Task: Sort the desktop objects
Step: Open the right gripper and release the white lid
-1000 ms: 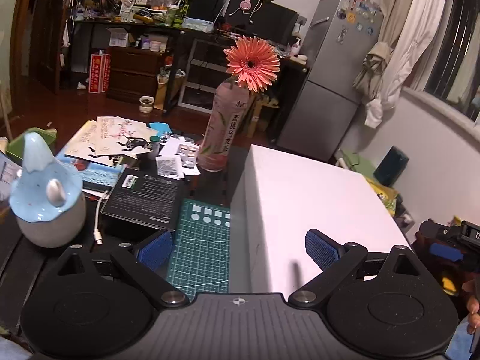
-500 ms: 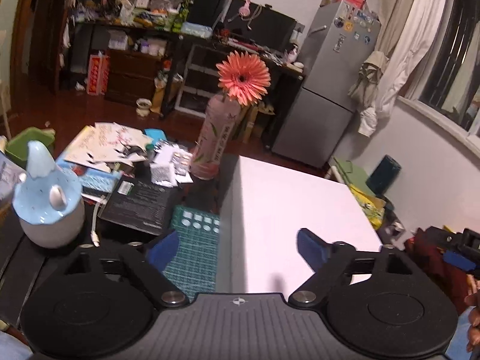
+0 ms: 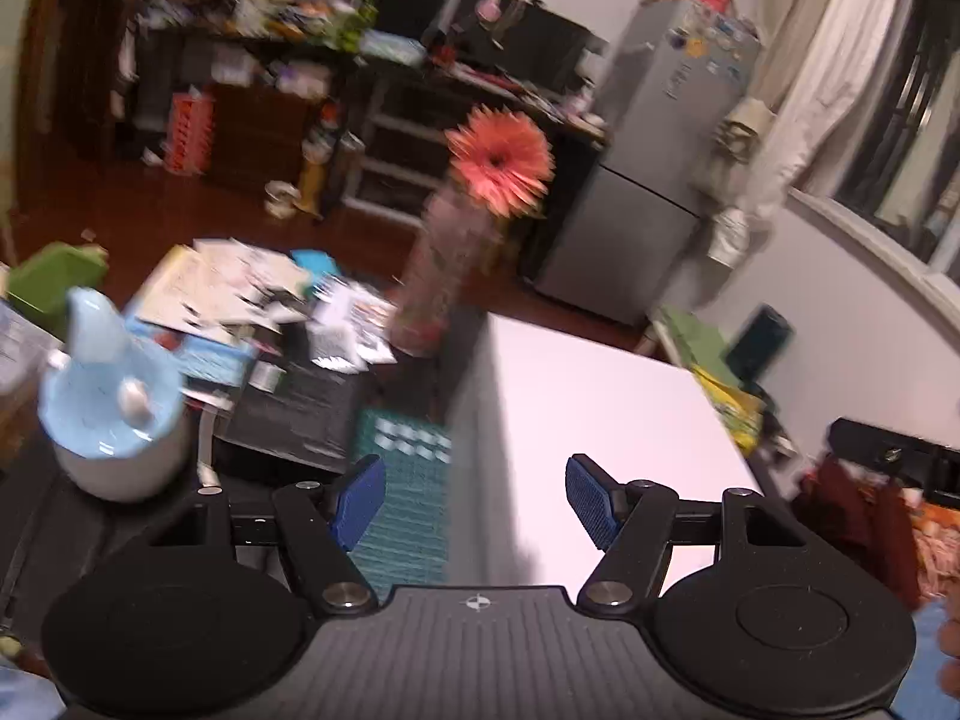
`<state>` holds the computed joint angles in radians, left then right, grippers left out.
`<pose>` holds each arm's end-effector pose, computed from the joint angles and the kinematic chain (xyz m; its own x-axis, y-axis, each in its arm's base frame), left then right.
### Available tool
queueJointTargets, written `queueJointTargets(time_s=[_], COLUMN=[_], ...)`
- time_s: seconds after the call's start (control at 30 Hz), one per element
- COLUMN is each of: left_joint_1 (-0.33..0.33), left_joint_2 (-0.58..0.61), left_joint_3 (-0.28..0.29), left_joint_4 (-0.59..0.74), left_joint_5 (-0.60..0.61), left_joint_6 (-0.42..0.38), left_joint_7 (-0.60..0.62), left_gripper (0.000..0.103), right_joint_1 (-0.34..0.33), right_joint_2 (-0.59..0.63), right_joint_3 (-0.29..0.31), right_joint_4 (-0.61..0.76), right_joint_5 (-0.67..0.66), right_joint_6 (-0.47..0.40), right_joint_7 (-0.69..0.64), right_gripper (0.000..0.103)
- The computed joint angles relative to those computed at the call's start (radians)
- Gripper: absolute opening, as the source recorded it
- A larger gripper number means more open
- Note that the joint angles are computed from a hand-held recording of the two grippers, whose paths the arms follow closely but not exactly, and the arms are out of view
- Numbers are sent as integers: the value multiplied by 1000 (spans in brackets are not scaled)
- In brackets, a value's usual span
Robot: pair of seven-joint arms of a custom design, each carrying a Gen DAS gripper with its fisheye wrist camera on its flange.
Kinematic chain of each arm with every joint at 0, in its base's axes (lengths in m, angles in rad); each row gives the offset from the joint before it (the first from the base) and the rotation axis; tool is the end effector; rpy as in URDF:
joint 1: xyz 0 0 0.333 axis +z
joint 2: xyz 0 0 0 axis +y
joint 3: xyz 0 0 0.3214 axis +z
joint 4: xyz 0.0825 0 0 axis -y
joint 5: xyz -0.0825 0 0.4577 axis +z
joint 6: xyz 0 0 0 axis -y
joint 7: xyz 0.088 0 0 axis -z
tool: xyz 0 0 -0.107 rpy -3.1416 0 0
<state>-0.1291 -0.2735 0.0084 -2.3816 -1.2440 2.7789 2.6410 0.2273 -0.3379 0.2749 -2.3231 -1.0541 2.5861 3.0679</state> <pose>0.5492 -0.0242 0.4463 -0.2806 -0.9029 0.3257 -0.6581 -0.0661 -0.7500 0.4757 0.2872 0.4992 -0.1876 -0.9816 -0.0354 -0.5299 0.1315 -0.8378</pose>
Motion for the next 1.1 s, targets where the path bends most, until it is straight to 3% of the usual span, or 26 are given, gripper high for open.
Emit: queueJointTargets(time_s=[0.07, 0.17, 0.33, 0.5, 0.77, 0.8, 0.87, 0.97, 1.1], left_joint_1=[6, 18, 38, 77, 101, 107, 119, 137, 153], left_joint_2=[1, 14, 36, 57, 84, 92, 111, 134, 160], left_joint_3=[-10, -13, 21, 13, -4, -4, -5, -14, -28], left_joint_4=[-3, 3, 35, 69, 82, 89, 105, 125, 145], left_joint_5=[27, 88, 119, 213, 242, 247, 250, 265, 305], left_joint_6=[27, 38, -96, -249, -304, -318, -346, -370, -387], left_joint_7=[-30, -130, -174, -197, -253, -272, -299, -335, -382], left_gripper=[70, 82, 82, 82, 82, 82, 82, 82, 82], right_joint_1=[-3, 25, 42, 50, 101, 110, 126, 134, 150], right_joint_2=[11, 35, 99, 167, 350, 378, 436, 527, 625], right_joint_3=[16, -25, -49, -81, -122, -132, -151, -172, -203], right_joint_4=[21, 48, 131, 214, 432, 463, 528, 630, 733], right_joint_5=[-24, 84, 189, 287, 322, 340, 401, 574, 705], right_joint_6=[-31, -5, -26, -2, -110, -118, -130, -157, -164], right_joint_7=[38, -48, -177, -236, -354, -377, -441, -557, -633], right_gripper=[90, 91, 89, 88, 87, 82, 51, 17, 12])
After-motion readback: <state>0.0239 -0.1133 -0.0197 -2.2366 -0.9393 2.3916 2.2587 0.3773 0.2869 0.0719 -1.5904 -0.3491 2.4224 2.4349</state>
